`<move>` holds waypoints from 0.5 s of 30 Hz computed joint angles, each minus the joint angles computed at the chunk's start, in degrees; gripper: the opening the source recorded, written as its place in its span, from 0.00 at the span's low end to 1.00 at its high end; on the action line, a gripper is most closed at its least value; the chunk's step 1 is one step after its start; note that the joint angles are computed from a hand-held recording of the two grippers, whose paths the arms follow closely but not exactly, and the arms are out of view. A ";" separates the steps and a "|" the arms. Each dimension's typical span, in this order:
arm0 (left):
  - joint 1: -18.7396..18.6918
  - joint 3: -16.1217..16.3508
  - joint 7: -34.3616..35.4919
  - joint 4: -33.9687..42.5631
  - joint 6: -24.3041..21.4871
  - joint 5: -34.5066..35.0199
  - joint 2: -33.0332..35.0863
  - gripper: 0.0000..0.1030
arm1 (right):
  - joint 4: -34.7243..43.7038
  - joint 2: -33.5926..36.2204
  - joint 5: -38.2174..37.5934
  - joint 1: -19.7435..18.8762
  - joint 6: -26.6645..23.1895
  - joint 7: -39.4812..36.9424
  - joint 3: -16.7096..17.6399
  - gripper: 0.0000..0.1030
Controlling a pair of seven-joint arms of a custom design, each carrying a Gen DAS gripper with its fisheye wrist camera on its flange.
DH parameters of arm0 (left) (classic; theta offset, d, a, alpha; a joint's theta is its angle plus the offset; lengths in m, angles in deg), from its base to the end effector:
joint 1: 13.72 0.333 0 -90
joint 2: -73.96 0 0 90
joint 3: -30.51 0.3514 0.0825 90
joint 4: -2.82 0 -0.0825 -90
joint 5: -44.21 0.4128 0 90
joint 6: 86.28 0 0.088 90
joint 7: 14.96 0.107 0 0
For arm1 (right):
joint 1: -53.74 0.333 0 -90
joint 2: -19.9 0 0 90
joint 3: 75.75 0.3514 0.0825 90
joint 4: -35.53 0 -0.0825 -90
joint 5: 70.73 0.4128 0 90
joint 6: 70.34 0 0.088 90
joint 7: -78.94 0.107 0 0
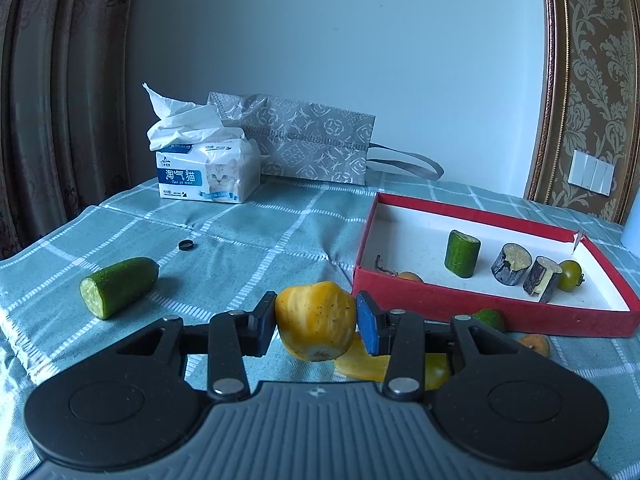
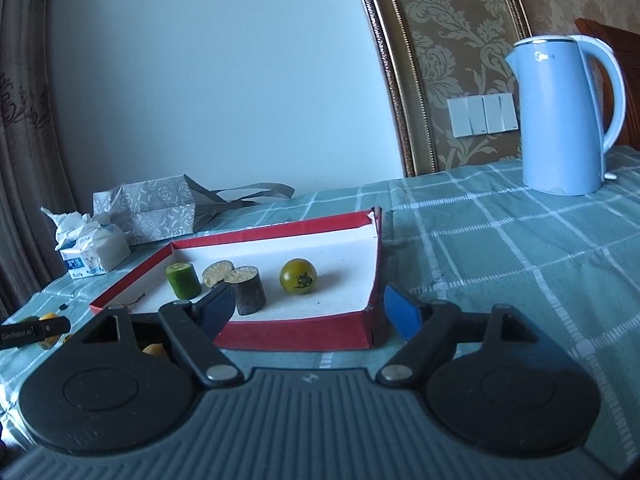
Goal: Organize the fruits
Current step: 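Carry the yellow fruit chunk into the red tray and open the left tool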
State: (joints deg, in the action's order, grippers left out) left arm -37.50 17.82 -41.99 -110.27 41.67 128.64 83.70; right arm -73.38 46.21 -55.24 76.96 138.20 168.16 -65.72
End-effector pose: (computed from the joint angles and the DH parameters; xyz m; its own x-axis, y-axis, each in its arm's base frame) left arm 0.5391 -0.3538 0.4366 0.4011 -0.9137 0.0660 -0.3657 -0.2258 -0.9029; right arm 0.6169 0.3395 0.4282 0.3504 -0.9025 -0.2506 -0.3774 0.1088 -0.9196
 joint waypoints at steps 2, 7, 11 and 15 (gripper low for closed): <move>-0.02 0.00 0.54 0.17 0.15 0.02 0.14 0.40 | 0.12 0.05 0.13 0.25 -0.19 -0.27 -0.22 0.78; -0.18 0.02 1.62 0.61 -0.57 -1.20 0.44 0.40 | 0.21 0.06 0.23 0.38 -0.38 -0.84 -0.26 0.78; -0.35 0.08 2.39 0.96 -0.96 -1.92 0.60 0.40 | 0.27 0.03 0.39 0.53 -0.75 -1.24 -0.37 0.78; -0.88 -0.01 4.11 1.86 -2.28 -2.54 1.11 0.40 | 0.36 0.07 0.54 0.58 -0.78 -1.51 -0.33 0.81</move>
